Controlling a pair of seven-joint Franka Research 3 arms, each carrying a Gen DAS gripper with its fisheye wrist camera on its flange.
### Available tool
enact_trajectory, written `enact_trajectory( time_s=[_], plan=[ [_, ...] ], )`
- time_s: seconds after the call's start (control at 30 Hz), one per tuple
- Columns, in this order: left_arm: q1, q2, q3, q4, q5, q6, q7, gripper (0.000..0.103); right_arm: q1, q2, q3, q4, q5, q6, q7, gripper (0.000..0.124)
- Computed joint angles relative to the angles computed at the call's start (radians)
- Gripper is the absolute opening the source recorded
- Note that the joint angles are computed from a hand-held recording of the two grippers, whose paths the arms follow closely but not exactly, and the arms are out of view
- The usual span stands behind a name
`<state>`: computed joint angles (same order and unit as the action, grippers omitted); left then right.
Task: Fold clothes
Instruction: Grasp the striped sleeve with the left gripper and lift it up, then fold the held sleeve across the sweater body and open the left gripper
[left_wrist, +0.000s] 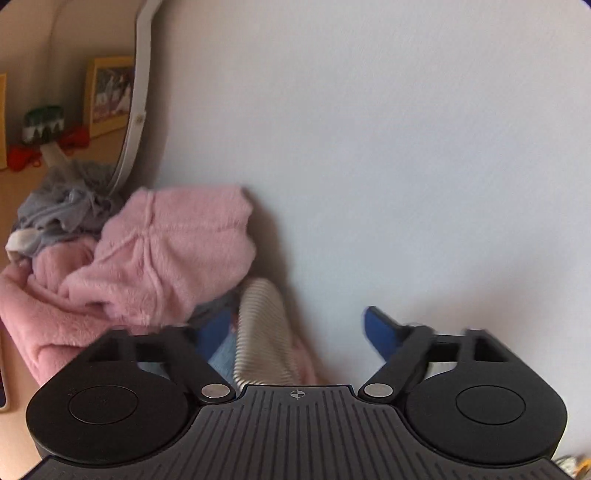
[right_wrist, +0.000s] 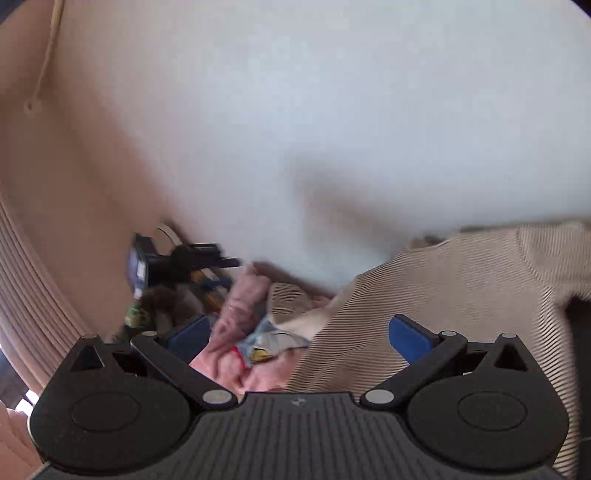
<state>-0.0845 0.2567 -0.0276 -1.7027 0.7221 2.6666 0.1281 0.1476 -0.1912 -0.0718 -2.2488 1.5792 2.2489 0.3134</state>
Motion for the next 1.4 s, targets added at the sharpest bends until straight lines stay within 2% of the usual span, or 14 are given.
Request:
enact_trajectory(
  time_s=[0.07, 0.13, 0.27, 0.3, 0.4, 0.43, 0.47, 0.53, 0.67, 0.8, 0.93, 1.07, 1.2, 1.4],
  plan=[
    [-0.004, 0.053, -0.020, 0.068, -0.049, -0.119, 0.090, 0.085, 0.003, 0.016, 0.001, -0.005, 0.001, -0.027, 0.012, 0.103],
    [-0.005, 0.142, -0.020, 0.175, -0.097, -0.217, 0.148, 0.085, 0.010, 0.001, 0.022, -0.025, -0.008, 0.030, 0.009, 0.103],
    [0.028, 0.351, -0.033, 0.396, -0.248, -0.300, 0.299, 0.083, 0.032, -0.025, 0.046, -0.061, -0.048, 0.136, 0.033, 0.103],
    [-0.002, 0.386, 0.003, 0.435, -0.263, -0.315, 0.328, 0.079, 0.039, -0.027, 0.058, -0.067, -0.072, 0.183, 0.072, 0.103],
    [-0.061, 0.369, 0.056, 0.402, -0.150, -0.288, 0.310, 0.040, 0.062, -0.024, 0.080, -0.087, -0.147, 0.299, 0.176, 0.103],
    [-0.058, 0.318, 0.052, 0.336, -0.117, -0.242, 0.282, 0.019, 0.070, -0.025, 0.084, -0.093, -0.165, 0.335, 0.207, 0.103],
    [-0.062, 0.264, 0.060, 0.261, -0.086, -0.179, 0.253, 0.008, 0.075, -0.025, 0.082, -0.096, -0.180, 0.358, 0.241, 0.103],
    [-0.062, 0.144, 0.067, 0.122, -0.040, -0.077, 0.167, 0.006, 0.086, -0.020, 0.067, -0.087, -0.172, 0.357, 0.264, 0.103],
    [-0.064, -0.035, 0.059, -0.014, 0.098, 0.026, 0.025, 0.006, 0.085, 0.003, 0.031, -0.033, -0.128, 0.282, 0.229, 0.103],
    [-0.055, -0.126, -0.003, -0.014, 0.155, 0.029, -0.022, 0.006, 0.052, 0.057, -0.002, 0.038, -0.094, 0.082, 0.235, 0.103],
    [-0.076, -0.145, -0.072, 0.063, 0.181, -0.078, 0.010, 0.006, 0.004, 0.127, -0.004, 0.114, -0.096, -0.083, 0.264, 0.103],
    [-0.121, -0.117, -0.114, 0.167, 0.187, -0.198, 0.065, 0.006, -0.042, 0.175, 0.007, 0.161, -0.111, -0.157, 0.296, 0.103],
    [-0.202, -0.047, -0.131, 0.317, 0.222, -0.320, 0.102, 0.006, -0.080, 0.204, 0.011, 0.175, -0.115, -0.220, 0.328, 0.103],
    [-0.315, 0.067, -0.114, 0.512, 0.228, -0.418, 0.177, 0.007, -0.124, 0.295, 0.033, 0.234, -0.115, -0.313, 0.314, 0.103]
  ],
)
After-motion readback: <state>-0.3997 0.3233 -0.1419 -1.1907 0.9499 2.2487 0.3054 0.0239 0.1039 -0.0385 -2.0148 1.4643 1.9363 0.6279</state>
